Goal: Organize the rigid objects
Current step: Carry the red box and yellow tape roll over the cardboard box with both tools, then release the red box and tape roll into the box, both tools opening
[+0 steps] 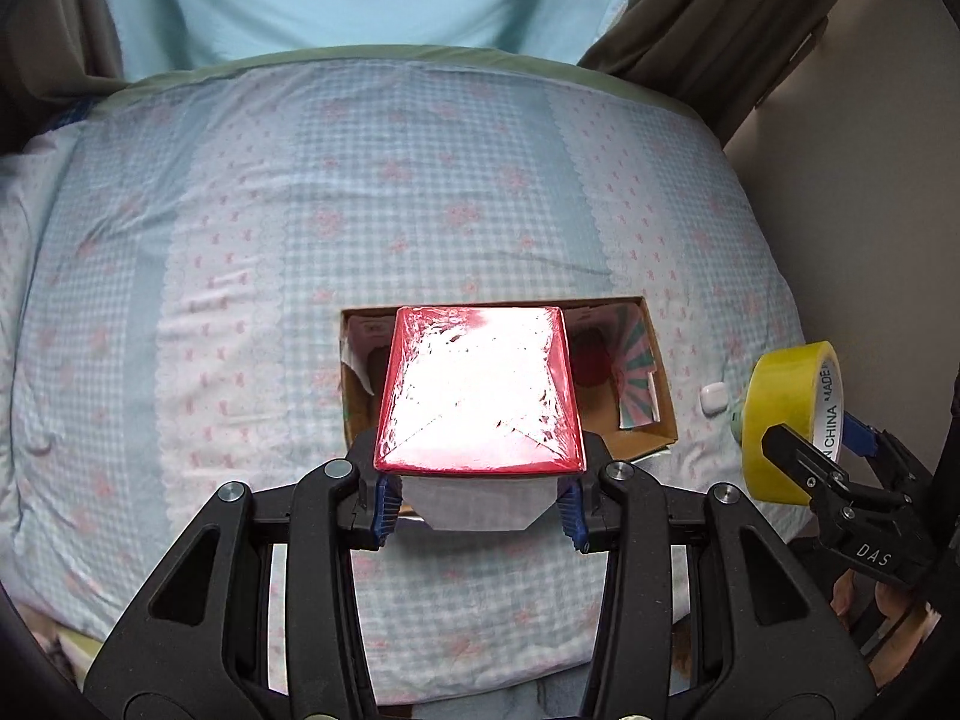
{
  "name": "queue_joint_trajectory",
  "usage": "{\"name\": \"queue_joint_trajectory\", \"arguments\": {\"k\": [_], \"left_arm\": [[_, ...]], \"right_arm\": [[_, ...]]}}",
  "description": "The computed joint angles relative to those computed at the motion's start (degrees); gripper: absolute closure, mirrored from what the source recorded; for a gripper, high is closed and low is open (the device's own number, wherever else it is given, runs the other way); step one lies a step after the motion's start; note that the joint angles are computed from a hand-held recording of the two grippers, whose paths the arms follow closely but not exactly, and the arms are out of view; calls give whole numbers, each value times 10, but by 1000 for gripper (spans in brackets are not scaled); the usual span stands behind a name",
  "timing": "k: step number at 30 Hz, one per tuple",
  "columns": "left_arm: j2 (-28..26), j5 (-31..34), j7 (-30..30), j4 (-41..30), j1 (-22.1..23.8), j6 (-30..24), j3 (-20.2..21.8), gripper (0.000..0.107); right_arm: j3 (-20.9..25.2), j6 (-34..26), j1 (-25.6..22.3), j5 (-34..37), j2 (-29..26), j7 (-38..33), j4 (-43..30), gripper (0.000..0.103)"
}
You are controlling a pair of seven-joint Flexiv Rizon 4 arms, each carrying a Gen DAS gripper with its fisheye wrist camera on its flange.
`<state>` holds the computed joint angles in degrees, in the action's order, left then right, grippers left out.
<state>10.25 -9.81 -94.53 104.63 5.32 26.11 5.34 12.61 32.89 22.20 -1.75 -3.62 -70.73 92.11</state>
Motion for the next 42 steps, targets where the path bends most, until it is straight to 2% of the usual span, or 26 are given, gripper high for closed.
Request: {"name": "queue_joint_trajectory", "arguments": {"k": [7, 15, 24, 31, 35, 36, 37, 38, 39, 41, 42], "left_arm": [[-12, -21, 9, 47, 13, 21, 16, 69], [-65, -45, 21, 65, 17, 40, 9, 69], [-132, -45, 44, 39, 4, 31, -10, 69], [-179, -30, 84, 1, -11, 21, -24, 69], [-196, -10, 110, -20, -18, 4, -27, 68], [-195, -5, 117, -21, -20, 5, -26, 62], [-191, -6, 126, -17, -21, 10, -25, 32], [-187, -9, 132, -13, -21, 17, -24, 10], [-181, -16, 137, -6, -21, 28, -23, 4], [-178, -24, 143, -1, -19, 27, -21, 4], [-176, -21, 142, 2, -19, 28, -19, 4]], "right_arm": [[8, -16, 18, 6, -38, 5, -5, 8], [1, -35, 26, -7, -98, -1, -24, 8], [-2, -30, 15, 4, -148, -13, -27, 8], [2, -8, 5, 30, -179, -30, -41, 7], [12, 22, -4, 47, -188, -79, -36, 7], [12, 31, -2, 41, -188, -93, -31, 7], [10, 44, 2, 27, -187, -104, -21, 7], [8, 54, 6, 13, -185, -117, -12, 4], [10, 71, 5, 9, -182, -132, -3, 0], [10, 129, 4, -1, -172, -151, 24, 0], [11, 138, 2, 0, -170, -161, 27, 0]]}}
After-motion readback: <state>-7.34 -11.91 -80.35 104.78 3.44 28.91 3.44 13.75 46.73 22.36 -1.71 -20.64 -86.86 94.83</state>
